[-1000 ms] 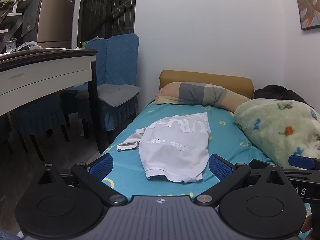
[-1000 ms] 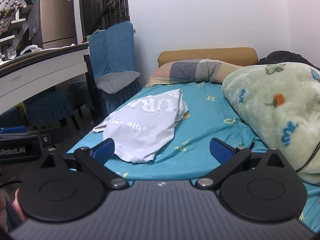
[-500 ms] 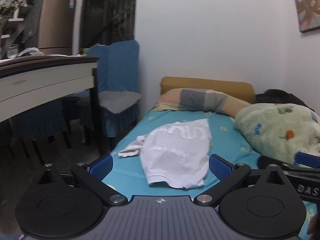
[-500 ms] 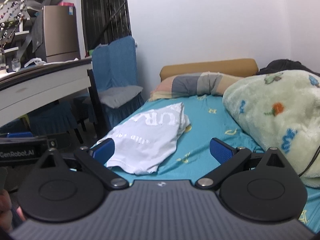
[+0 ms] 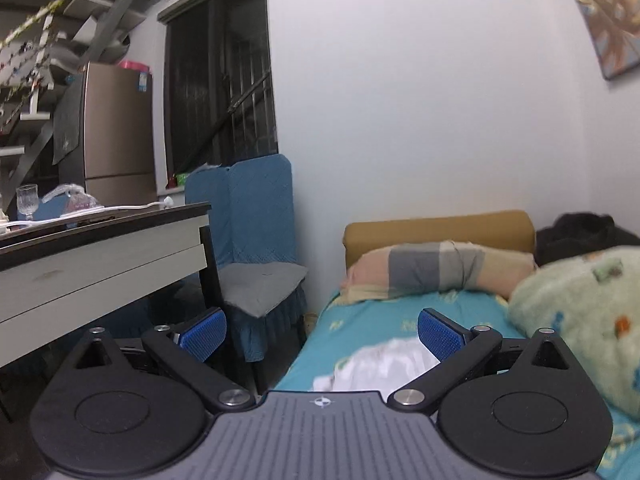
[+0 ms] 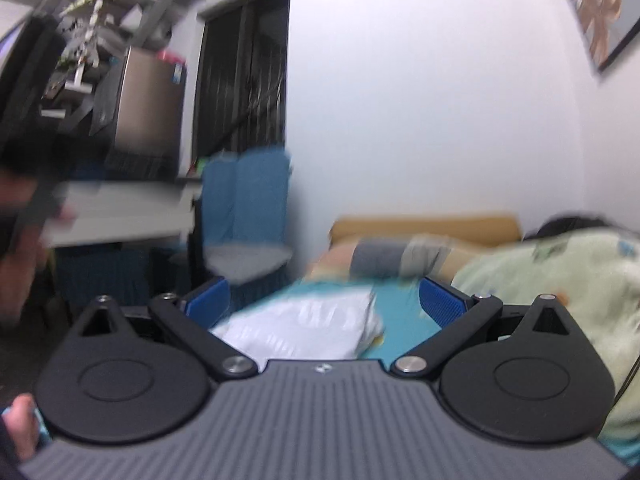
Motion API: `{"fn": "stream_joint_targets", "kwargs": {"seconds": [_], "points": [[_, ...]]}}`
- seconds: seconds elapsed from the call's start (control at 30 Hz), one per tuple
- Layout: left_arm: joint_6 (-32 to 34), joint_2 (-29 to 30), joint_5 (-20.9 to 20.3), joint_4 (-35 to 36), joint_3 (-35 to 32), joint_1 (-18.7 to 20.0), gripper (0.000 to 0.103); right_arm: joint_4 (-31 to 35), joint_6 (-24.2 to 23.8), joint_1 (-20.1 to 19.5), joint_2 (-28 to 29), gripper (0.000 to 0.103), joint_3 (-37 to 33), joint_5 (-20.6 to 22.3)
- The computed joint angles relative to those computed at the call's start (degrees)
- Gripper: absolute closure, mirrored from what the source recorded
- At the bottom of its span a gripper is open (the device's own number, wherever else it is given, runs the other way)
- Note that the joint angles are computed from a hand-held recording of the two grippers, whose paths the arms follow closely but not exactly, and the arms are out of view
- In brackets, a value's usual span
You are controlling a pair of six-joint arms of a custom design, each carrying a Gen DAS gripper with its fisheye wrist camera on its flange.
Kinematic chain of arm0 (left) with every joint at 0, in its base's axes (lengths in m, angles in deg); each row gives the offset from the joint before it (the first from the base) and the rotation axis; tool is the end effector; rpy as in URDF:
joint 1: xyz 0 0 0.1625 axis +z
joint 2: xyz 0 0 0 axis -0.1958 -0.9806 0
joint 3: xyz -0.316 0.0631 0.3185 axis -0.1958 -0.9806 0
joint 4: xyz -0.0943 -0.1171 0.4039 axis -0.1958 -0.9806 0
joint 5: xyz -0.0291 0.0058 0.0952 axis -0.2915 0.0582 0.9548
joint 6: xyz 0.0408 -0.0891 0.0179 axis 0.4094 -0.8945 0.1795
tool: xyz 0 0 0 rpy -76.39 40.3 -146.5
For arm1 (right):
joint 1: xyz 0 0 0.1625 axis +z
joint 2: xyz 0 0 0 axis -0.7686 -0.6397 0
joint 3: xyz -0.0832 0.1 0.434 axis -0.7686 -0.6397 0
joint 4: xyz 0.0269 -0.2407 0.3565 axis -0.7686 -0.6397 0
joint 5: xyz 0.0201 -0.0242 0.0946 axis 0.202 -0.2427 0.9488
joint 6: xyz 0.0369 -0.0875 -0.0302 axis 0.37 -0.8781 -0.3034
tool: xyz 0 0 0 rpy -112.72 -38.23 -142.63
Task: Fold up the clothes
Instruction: 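Grasp the crumpled white t-shirt with the right gripper and lift it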
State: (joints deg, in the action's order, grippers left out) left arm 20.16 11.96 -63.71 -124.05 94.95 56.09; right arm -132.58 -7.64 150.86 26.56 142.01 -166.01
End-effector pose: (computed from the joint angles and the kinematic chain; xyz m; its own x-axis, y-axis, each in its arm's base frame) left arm -0.4055 -0.7161 0.3229 -0.6423 -0.2108 -0.7369 0.6996 0.2315 -0.6760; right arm 0.2574 -0.6683 0.2482 -0.6868 -0.3117 0.6567 -0.7134 0.1158 -0.6911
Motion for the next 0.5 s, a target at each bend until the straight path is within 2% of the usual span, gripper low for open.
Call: {"fn": "stream_joint_targets", "kwargs": {"seconds": [0.1,0.23,0.33,0.4,0.5], "points": [[-10.7,0.4,1.0,6.8,-4.7,2.3,0.0,8.0,0.5,0.0,0.6,0.0,-2.0,-3.8],[-20.7,-3.2,1.2,16.0,-1.5,5.8,0.0,15.8,2.6,0.4,4.6,0.001,-8.5,-11.3],[-28.0,-5.6,2.8,22.2,0.8,7.6,0.0,23.4,3.4,0.3,8.2,0.007,-13.4,-14.9],[-30.4,-7.3,1.6,22.8,3.4,8.1,0.0,25.6,0.5,0.3,11.0,0.007,-16.4,-16.5],[-29.3,-7.6,0.8,20.6,4.0,8.8,0.0,27.1,-4.4,0.8,15.5,0.024,-22.2,-18.6]]}}
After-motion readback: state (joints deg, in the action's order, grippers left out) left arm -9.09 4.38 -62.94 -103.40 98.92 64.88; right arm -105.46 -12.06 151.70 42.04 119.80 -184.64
